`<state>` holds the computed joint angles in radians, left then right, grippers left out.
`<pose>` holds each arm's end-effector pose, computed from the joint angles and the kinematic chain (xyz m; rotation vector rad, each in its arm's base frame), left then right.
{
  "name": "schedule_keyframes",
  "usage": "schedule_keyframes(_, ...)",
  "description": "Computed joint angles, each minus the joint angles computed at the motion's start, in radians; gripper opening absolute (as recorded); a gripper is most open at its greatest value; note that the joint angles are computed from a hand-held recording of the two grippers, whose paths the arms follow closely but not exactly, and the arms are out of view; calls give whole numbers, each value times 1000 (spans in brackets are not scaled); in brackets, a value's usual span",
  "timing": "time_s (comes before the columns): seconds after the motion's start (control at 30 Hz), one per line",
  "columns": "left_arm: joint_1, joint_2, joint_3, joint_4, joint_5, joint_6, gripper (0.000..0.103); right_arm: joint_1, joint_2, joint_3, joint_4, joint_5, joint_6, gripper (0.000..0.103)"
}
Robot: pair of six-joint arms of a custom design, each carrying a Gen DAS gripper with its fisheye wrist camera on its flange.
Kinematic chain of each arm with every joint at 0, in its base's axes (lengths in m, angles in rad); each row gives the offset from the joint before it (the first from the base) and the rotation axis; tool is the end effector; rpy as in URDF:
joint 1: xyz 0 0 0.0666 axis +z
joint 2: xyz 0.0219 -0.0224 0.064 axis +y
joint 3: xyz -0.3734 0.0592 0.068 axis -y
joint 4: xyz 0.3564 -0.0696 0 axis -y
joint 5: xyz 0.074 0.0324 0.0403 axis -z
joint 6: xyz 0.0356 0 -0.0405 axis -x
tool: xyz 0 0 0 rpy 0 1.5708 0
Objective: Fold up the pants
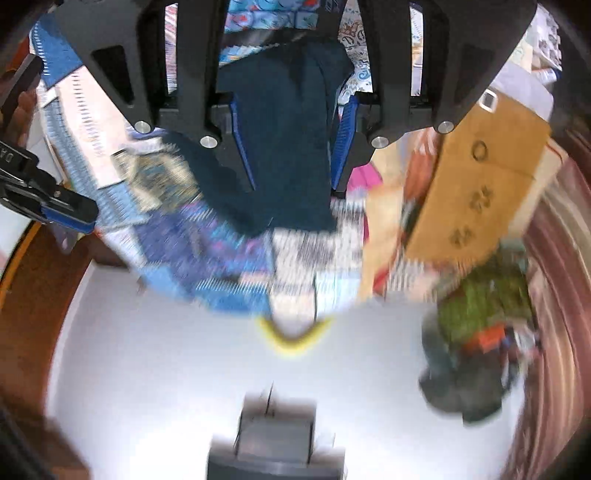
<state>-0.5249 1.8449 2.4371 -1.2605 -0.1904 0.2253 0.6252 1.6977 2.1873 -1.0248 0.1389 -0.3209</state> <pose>0.4960 -0.2799 0.6029 0.2308 2.2202 -0.1978 0.4450 0.3147 0.6041 -0.2391 2.1152 0.4203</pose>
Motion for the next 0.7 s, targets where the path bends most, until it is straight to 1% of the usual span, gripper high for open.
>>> schedule_keyframes(0.07,-27,-83,-66,49,-25,-3,41,41,-66,-46,50,40,3,33)
schedule_keyframes(0.13,-74,-183,-150,111,-81,-8,41,85,-127,-90,96,80,6,33)
schedule_keyframes(0.2,-113,-252,-210,157,-131,-16,41,141,-187,-144,149,137,15,33)
schedule_keyframes(0.33,-220,-408,-363,259,-253,-37,41,252,-282,-239,237,261,34,33)
schedule_keyframes(0.4,-273,-463,-420,295,-316,-43,41,320,-318,-279,273,359,57,33)
schedule_keyframes(0.5,-346,-533,-505,348,-428,-49,45,389,-346,-317,311,465,90,33)
schedule_keyframes(0.53,-374,-556,-535,367,-471,-49,53,410,-353,-328,324,496,97,34)
schedule_keyframes(0.57,-389,-570,-550,374,-493,-45,63,430,-358,-335,331,522,97,38)
schedule_keyframes(0.6,-408,-587,-571,386,-516,-39,66,440,-363,-344,338,539,96,46)
schedule_keyframes(0.63,-419,-597,-583,391,-526,-36,71,460,-367,-351,348,572,95,51)
schedule_keyframes(0.67,-429,-604,-592,393,-541,-34,78,466,-367,-354,355,594,96,63)
schedule_keyframes(0.7,-441,-611,-601,396,-564,-33,83,468,-364,-358,364,620,101,73)
